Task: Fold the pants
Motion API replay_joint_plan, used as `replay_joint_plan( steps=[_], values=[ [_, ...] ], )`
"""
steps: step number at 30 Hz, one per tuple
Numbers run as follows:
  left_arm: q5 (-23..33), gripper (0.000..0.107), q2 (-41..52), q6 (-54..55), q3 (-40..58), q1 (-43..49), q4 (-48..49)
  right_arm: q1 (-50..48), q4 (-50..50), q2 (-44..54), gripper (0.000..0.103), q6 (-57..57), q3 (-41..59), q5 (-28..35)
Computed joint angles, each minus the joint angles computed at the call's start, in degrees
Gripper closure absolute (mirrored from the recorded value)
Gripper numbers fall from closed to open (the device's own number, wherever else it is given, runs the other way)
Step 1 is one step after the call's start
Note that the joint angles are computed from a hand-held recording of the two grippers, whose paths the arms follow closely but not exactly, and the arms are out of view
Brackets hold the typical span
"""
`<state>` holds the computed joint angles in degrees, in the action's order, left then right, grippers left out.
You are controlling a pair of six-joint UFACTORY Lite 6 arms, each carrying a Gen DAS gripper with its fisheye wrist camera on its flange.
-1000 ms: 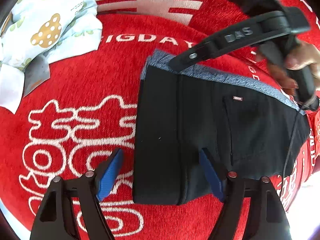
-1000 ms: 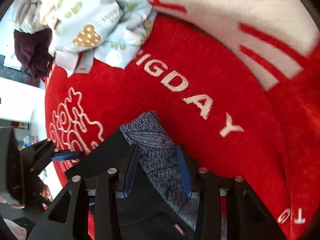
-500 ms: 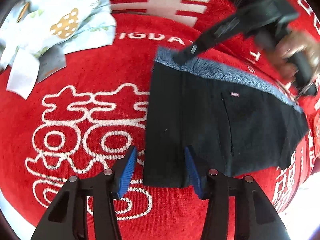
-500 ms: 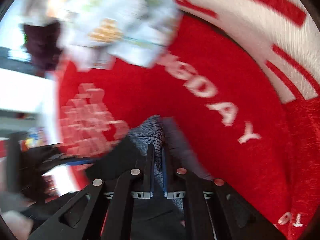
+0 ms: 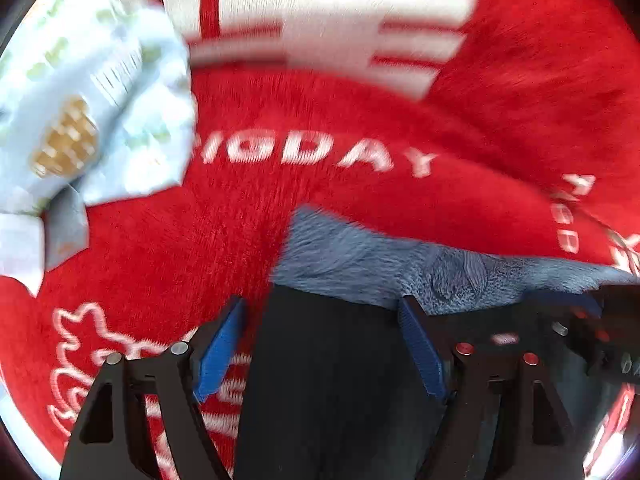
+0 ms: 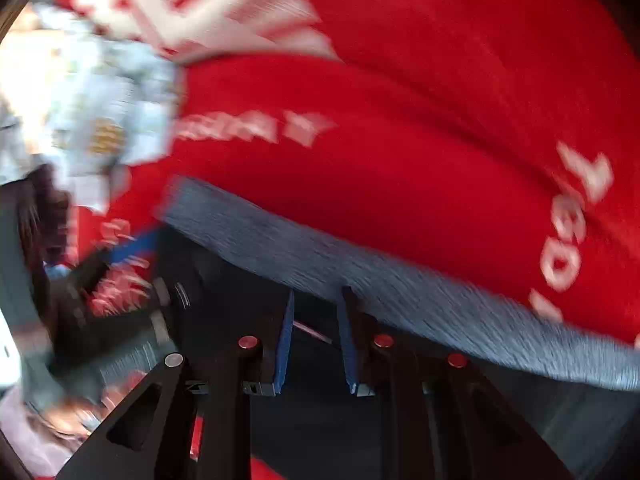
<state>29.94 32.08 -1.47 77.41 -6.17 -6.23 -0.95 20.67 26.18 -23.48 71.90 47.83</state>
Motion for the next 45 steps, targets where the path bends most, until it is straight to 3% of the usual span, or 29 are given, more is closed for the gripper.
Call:
replay_joint_plan(
  steps=[1,3,4,6,11,17,19,22,28,29,30,31,33,37,39,40,45],
  values=[
    [-1.8,0.023,-0.3,-1.6,-0.2,-0.6,1.6,-1.6,0.1,-0.5,0.092,-0.5,-0.8,-1.9],
    [0.9,0.023,1.0,-5.6,2.3,-1.9,6.6,-6.1,-3.4,-0.2,0.091,2.4,-1.4,-7.6],
    [1.8,0.023,0.6,-5.5,2.5,-1.7,6.2,-8.4,-2.2,0.0,0.091,2.8,-0.6,-7.0],
    [4.9,0.023,-1.2,-5.0,2.2,-1.5,6.5,-14.4,2.4,-0.2,0.085,2.0,0.8,-2.5],
    [7.8,0.023,-11.3,-3.5,-4.7,-5.3,7.8,-30.5,2.6,-15.7,0.06,-8.6,-6.0,8.8],
    [9.0,0.023,-14.0,-6.1,-7.7,-17.9,5.1,-56.8,1.5,-23.4,0.06,-14.7,-12.0,24.5],
    [8.0,0.023,-10.5,-7.2,-8.1,-21.0,4.3,-65.0,0.2,-23.6,0.06,-15.7,-15.0,25.7],
    [3.1,0.02,-13.0,-10.2,-14.1,-21.6,4.1,-72.8,0.5,-20.5,0.06,-17.3,-16.1,25.0],
    [4.2,0.02,-13.6,-9.3,-15.0,-22.0,4.2,-74.7,6.3,-13.6,0.063,-17.2,-14.6,21.8],
    [4.3,0.02,-13.5,-9.6,-15.0,-22.0,4.3,-75.1,7.0,-12.8,0.07,-15.8,-14.1,22.1],
    [4.2,0.02,-13.3,-10.2,-14.9,-22.2,4.6,-74.7,6.6,-12.9,0.089,-14.5,-13.5,22.0],
    [4.7,0.02,-12.0,-11.7,-13.8,-22.9,5.1,-74.6,6.7,-13.3,0.095,-15.0,-13.3,22.3],
    [3.3,0.02,-7.7,-12.2,-9.9,-23.3,5.6,-75.9,8.1,-15.5,0.096,-18.7,-13.0,24.3],
    [6.4,0.019,-9.6,-13.3,-8.7,-24.0,6.6,-78.0,2.7,-14.3,0.096,-20.8,-13.9,20.9],
    [10.0,0.019,-8.3,-15.4,-5.6,-24.8,8.2,-80.9,2.6,-12.7,0.081,-21.3,-11.4,23.3],
    [11.9,0.019,-7.6,-16.7,-3.8,-25.4,9.4,-81.7,2.2,-13.0,0.081,-22.0,-10.2,24.0],
    [16.2,0.019,-8.1,-19.4,2.5,-30.9,8.2,-87.0,3.1,-7.0,0.081,-24.6,7.5,30.2]
  ],
)
